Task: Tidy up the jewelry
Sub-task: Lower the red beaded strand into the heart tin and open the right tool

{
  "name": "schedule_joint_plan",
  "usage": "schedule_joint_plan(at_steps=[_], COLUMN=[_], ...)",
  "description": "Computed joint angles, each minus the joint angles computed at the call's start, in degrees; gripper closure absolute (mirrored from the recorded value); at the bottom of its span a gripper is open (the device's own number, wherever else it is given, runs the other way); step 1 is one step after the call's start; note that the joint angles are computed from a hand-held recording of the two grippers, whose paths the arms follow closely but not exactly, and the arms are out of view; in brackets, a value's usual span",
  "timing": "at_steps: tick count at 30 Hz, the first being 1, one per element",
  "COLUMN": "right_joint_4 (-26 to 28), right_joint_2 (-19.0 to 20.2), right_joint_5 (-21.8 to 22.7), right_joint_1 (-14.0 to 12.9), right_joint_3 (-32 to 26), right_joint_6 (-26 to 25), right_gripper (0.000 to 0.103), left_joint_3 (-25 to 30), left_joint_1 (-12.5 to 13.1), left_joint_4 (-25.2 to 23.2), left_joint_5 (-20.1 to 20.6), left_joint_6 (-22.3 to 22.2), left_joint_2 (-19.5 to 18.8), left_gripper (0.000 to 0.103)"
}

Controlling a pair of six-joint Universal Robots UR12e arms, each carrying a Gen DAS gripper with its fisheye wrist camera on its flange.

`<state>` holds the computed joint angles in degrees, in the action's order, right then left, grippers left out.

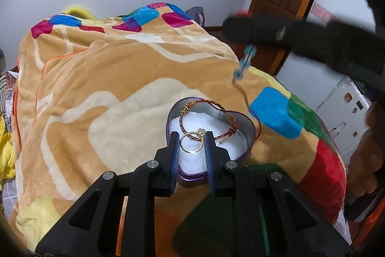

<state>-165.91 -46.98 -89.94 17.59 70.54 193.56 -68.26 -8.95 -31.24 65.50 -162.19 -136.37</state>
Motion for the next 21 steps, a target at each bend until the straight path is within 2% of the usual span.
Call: schedule_joint_plan(at_steps=[6,15,21], right_joint_4=[-0.89,2.83,7.40], right_joint_2=[-0.03,0.88,1.07], right_joint_5=[-0.31,0.34,1.93], right_joint_1=[-0.05,0.03,-0.19], right_joint_3=[-0.20,-0.87,-0.98], right_joint_6=[-0.04,-0.21,-0.91], right_gripper=[0.096,0.096,0.096], left_joint_3=[0.65,0.82,-0.28], left_joint_1=[-0.02,0.18,0.67], left_joint_4=[-1.04,-1.17,0.57], left_joint_5=[0.15,-0.33,-0.25], left_joint_6=[0.17,-0.48,-1.62], left_joint_2=[-0.35,-0.41,0.22], left_gripper=[0.084,0.084,0.084])
